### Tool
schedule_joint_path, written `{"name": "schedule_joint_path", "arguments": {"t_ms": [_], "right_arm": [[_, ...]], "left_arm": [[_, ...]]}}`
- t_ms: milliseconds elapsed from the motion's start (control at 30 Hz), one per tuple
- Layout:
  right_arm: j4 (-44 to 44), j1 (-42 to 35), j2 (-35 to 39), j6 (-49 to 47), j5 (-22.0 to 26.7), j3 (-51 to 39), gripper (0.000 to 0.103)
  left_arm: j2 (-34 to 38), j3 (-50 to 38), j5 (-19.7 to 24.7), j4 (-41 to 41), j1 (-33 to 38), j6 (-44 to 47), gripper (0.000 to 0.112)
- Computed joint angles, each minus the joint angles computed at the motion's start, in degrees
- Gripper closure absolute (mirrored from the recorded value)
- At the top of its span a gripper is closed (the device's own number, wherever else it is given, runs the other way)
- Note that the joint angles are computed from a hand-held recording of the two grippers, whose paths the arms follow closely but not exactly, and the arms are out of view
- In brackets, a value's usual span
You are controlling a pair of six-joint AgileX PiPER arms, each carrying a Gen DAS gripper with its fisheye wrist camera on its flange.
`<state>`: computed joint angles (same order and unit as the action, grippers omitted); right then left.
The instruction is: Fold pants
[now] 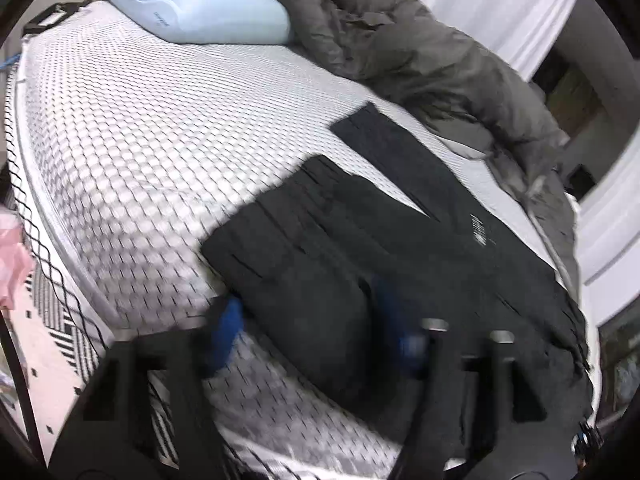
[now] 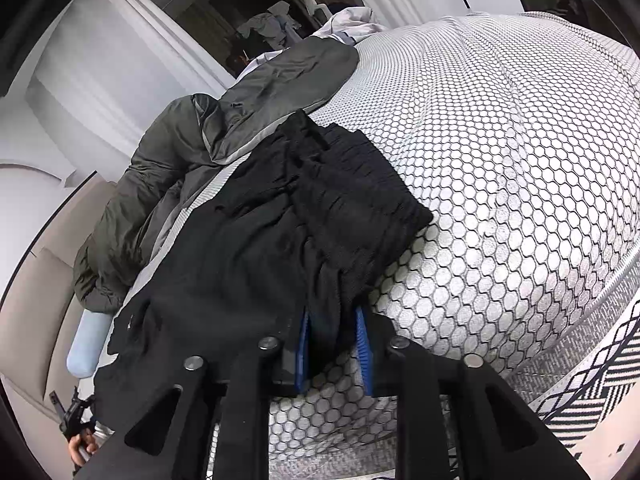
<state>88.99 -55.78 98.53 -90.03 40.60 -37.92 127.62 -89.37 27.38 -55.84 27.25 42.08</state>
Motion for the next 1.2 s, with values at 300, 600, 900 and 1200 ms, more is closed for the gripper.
{"name": "schedule_joint_path", "arguments": {"t_ms": [300, 600, 900, 1200], "right_arm": [[3.70, 3.92, -0.71, 0.36, -1.73, 0.96, 0.090], [2.13, -0.10, -3.42, -4.79, 0.53, 6.96, 0.092], [3.06, -3.34, -2.44, 0.17, 1.18, 3.91, 0.056], [2.29, -4.76, -2.28, -4.02, -0.08, 5.96, 0.089]], "left_arm": [[2.69, -9.43, 1.73, -1.03, 0.49, -0.61, 0.102], [6.80, -11.83, 1.67, 6.90, 0.20, -7.11, 0.101], [1.35, -7.75, -0.27, 3.95, 0.80, -3.27, 0.036], [5.80, -11.26, 1.49, 9.65, 1.64, -7.44, 0.083]]}}
